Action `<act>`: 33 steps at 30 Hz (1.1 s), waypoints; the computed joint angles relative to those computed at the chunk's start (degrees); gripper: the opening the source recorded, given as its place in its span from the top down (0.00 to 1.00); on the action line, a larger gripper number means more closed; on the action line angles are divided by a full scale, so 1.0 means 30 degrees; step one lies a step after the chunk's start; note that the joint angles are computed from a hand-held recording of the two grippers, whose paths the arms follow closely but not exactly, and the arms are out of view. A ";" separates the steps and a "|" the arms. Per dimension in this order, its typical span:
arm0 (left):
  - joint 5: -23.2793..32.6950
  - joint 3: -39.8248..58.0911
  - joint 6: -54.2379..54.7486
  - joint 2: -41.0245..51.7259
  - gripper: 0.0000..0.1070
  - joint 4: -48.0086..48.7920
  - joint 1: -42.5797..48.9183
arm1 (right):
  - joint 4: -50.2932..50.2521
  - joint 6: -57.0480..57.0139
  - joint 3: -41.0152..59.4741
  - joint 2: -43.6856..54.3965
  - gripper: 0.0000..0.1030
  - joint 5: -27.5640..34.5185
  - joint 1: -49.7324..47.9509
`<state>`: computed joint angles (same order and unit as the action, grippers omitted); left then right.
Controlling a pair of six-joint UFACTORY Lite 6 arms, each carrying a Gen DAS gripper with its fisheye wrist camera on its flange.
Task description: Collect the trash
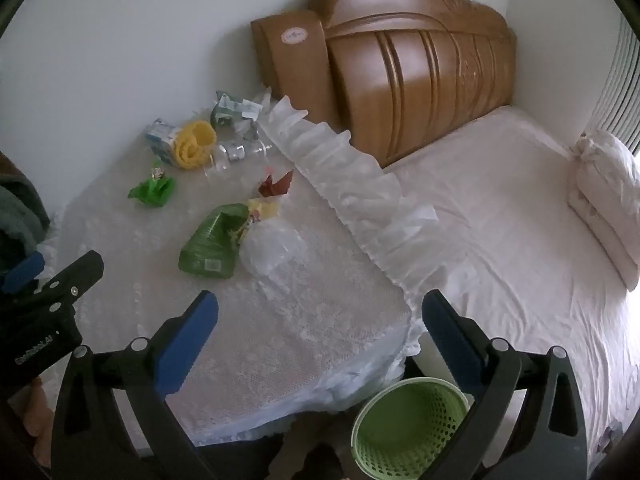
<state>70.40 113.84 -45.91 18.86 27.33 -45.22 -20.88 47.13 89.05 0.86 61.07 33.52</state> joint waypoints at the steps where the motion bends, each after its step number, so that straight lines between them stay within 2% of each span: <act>1: -0.0142 -0.0155 0.0196 -0.0082 0.11 -0.0154 0.0190 | 0.0031 -0.0019 0.0018 0.0021 0.02 0.0023 -0.0009; 33: -0.0961 -0.1938 0.0208 -0.0931 0.11 -0.0528 0.0658 | -0.0018 0.0262 0.0218 0.0472 0.02 0.0140 0.0272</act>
<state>67.51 108.03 -45.28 16.07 25.75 -43.25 -20.93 47.92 89.70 2.27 61.49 34.34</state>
